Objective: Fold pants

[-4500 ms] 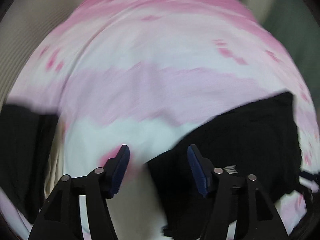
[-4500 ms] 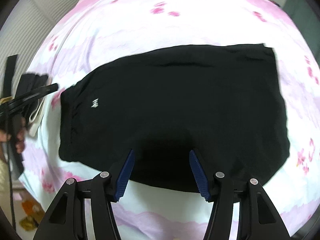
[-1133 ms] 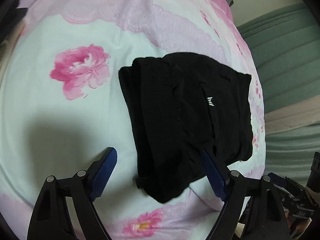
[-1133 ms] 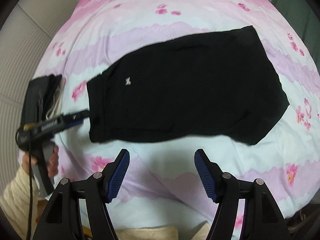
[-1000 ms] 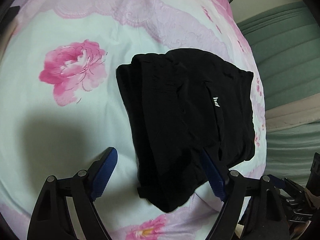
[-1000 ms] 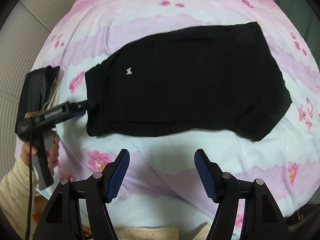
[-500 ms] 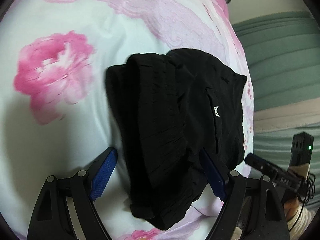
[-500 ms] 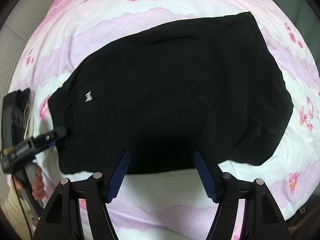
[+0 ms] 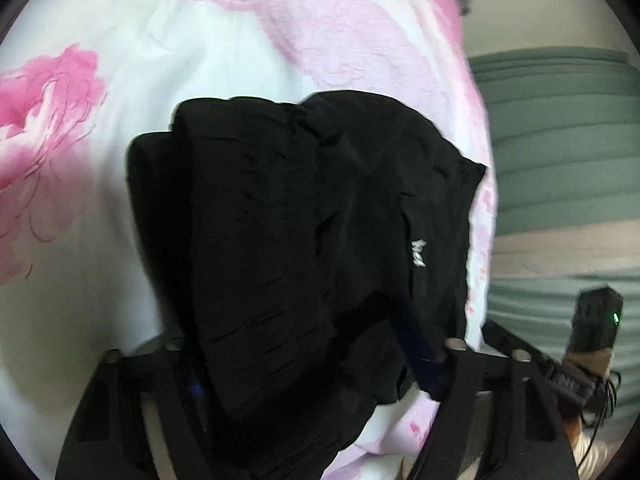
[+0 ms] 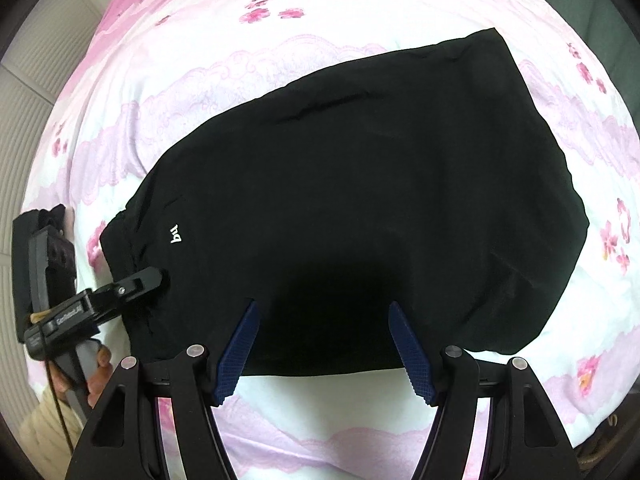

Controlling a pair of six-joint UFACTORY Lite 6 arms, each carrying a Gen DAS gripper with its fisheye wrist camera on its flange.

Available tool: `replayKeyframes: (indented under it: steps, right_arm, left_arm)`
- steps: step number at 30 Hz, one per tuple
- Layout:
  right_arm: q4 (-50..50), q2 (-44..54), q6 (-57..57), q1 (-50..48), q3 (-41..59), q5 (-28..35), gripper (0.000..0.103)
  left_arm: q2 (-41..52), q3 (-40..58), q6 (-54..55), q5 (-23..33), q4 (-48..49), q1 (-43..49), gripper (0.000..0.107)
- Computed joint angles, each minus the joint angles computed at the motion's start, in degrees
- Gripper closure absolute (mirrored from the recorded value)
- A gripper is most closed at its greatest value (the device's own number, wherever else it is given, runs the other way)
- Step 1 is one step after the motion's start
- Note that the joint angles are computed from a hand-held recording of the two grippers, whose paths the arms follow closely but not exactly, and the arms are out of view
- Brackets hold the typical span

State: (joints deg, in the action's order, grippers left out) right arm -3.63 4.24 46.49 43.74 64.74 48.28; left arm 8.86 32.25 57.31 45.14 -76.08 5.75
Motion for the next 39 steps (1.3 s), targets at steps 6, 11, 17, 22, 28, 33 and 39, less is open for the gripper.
replayKeyframes:
  steps: [6,11,17,22,28,33,39]
  right_arm:
    - [1.23,-3.52,-0.78,-2.35,-3.51,0.33,0.035]
    - [2.57,-8.01,-2.90,-5.20,-6.46,0.66,0.035]
    - [3.10,-10.75,-2.56,-4.96,-4.97,0.40,0.035]
    - [4.07,-16.26,-4.87,-5.40,-5.86,1.27,0.035]
    - [3.62,-18.15,-7.96,-4.28,-4.15,0.58,0.035]
    - [12.85,-21.90,-22.81,-16.99,-3.03,2.59,0.035]
    - [23.22,-28.35,-41.33,-35.82,-6.90,6.97,0.035]
  left_arm:
    - [-4.83,-1.47,-12.10,1.29,6.55,3.54,0.079]
    - [-18.58,-1.61,-23.67,2.21,15.72,4.07,0.083]
    - [-27.42,4.23,-39.89,3.70,32.59,2.52,0.083]
    - [-32.40,9.38,-54.11,5.33,43.34,-0.53,0.083]
    - [-32.26,19.57,-75.67,7.66,55.07,-11.24,0.084]
    - [-23.80,31.71,-85.21,6.02,58.32,-23.74,0.084]
    - [-1.78,54.83,-98.22,7.12,65.64,-39.85,0.084]
